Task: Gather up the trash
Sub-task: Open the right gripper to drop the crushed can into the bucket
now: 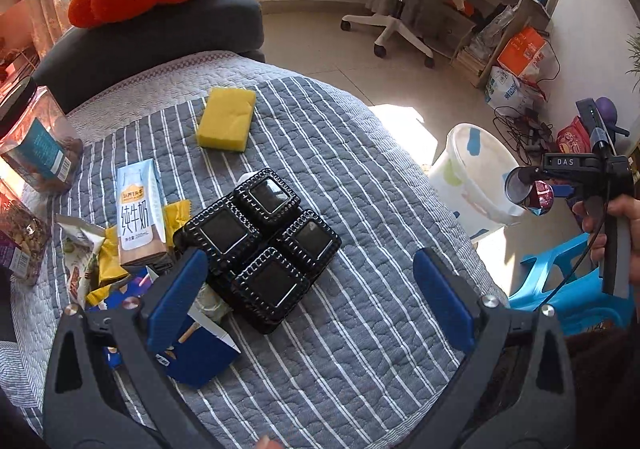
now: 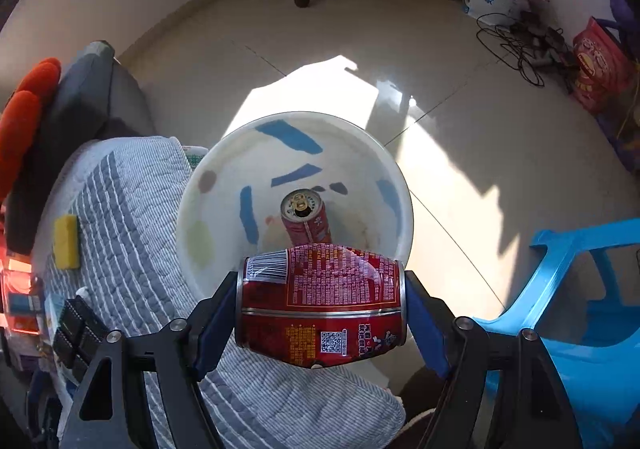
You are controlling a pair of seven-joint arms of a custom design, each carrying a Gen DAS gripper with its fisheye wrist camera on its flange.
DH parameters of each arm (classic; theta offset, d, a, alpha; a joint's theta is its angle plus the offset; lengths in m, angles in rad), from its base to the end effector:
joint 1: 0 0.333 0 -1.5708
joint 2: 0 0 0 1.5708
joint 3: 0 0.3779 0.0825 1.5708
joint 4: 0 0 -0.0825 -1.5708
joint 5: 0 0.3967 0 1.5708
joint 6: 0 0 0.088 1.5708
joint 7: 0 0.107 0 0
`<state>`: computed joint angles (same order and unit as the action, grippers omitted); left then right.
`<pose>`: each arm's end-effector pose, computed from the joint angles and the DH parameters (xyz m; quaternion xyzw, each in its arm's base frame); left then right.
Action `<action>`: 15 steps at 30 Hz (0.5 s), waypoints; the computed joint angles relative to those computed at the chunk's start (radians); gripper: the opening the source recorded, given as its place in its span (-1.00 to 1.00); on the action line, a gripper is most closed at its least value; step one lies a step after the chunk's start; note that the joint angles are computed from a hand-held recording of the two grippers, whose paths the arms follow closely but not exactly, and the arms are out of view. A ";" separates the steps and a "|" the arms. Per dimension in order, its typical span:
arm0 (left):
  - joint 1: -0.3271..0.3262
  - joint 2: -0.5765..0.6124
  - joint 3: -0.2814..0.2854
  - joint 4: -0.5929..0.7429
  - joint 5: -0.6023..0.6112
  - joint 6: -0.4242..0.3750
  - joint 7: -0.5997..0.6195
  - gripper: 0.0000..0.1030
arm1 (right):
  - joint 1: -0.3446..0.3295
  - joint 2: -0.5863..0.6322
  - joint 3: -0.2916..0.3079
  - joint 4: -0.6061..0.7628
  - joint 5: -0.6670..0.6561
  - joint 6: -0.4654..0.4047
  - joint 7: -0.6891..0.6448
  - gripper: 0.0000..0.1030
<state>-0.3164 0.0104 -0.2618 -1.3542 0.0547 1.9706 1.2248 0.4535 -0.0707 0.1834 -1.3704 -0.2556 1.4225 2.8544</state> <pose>0.4975 -0.3189 0.8345 -0.5902 0.7496 -0.2747 0.1194 0.4289 0.2873 0.8095 -0.4174 0.8972 -0.1186 0.0823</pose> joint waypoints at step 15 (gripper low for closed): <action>0.095 -0.124 0.032 -0.123 -0.096 -0.040 -0.001 0.98 | 0.061 0.074 0.026 0.131 -0.082 -0.052 0.008 0.74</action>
